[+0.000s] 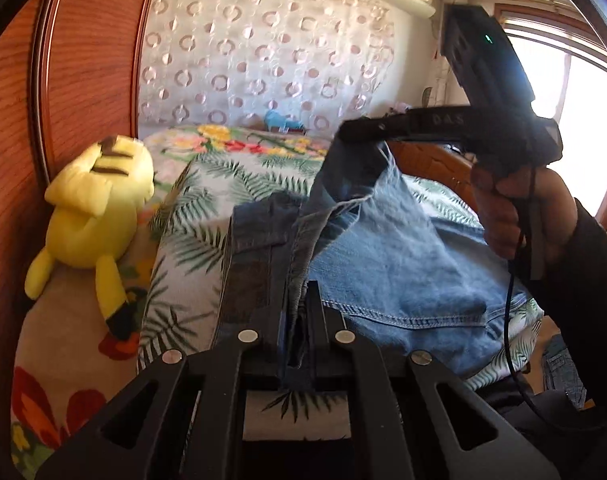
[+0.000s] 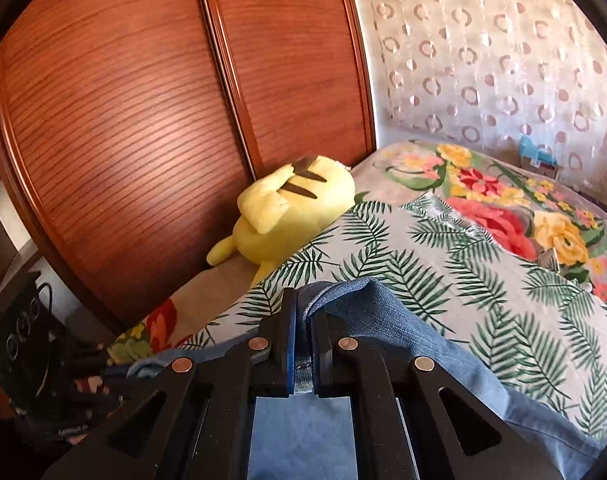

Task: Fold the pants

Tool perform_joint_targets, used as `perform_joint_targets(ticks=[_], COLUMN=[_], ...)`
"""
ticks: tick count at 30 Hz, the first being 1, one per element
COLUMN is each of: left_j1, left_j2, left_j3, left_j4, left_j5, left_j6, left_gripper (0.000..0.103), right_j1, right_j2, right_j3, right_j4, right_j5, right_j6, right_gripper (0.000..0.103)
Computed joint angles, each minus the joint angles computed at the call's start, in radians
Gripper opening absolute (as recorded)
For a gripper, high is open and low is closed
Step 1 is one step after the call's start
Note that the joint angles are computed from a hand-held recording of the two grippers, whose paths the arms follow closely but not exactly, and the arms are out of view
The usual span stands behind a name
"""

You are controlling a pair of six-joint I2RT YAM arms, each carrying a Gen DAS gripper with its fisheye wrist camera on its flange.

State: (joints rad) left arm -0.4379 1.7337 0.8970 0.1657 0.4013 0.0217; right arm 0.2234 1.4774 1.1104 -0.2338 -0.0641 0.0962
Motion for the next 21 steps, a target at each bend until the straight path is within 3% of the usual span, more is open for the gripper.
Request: perform_joint_targets(ticks=[7, 10, 14, 16, 18, 21], left_j1=[0.005, 0.003, 0.006, 0.005, 0.002, 0.002], left_j2=[0.052, 0.052, 0.052, 0.05, 0.047, 0.029], left_j3=[0.014, 0.015, 0.018, 0.019, 0.018, 0.003], left_j4=[-0.019, -0.026, -0.025, -0.021, -0.018, 0.006], left_j5=[-0.025, -0.041, -0.044, -0.05, -0.063, -0.064], left_j6=[-0.002, 0.013, 0.005, -0.005, -0.011, -0.021], left_gripper=[0.01, 0.018, 0.041, 0.043, 0.043, 0.043], right_j1=[0.02, 0.029, 0.04, 0.041, 0.04, 0.04], right_j2=[0.16, 0.2, 0.181, 0.15, 0.117, 0.037], right_j3=[0.136, 0.177, 0.172, 0.151, 0.115, 0.031], right_j4=[-0.042, -0.073, -0.088, -0.079, -0.052, -0.018], right_j5=[0.033, 0.067, 0.112, 0.114, 0.123, 0.154], right_j6=[0.012, 0.033, 0.035, 0.03, 0.024, 0.006], right_gripper=[0.005, 0.009, 0.024, 0.04, 0.048, 0.049])
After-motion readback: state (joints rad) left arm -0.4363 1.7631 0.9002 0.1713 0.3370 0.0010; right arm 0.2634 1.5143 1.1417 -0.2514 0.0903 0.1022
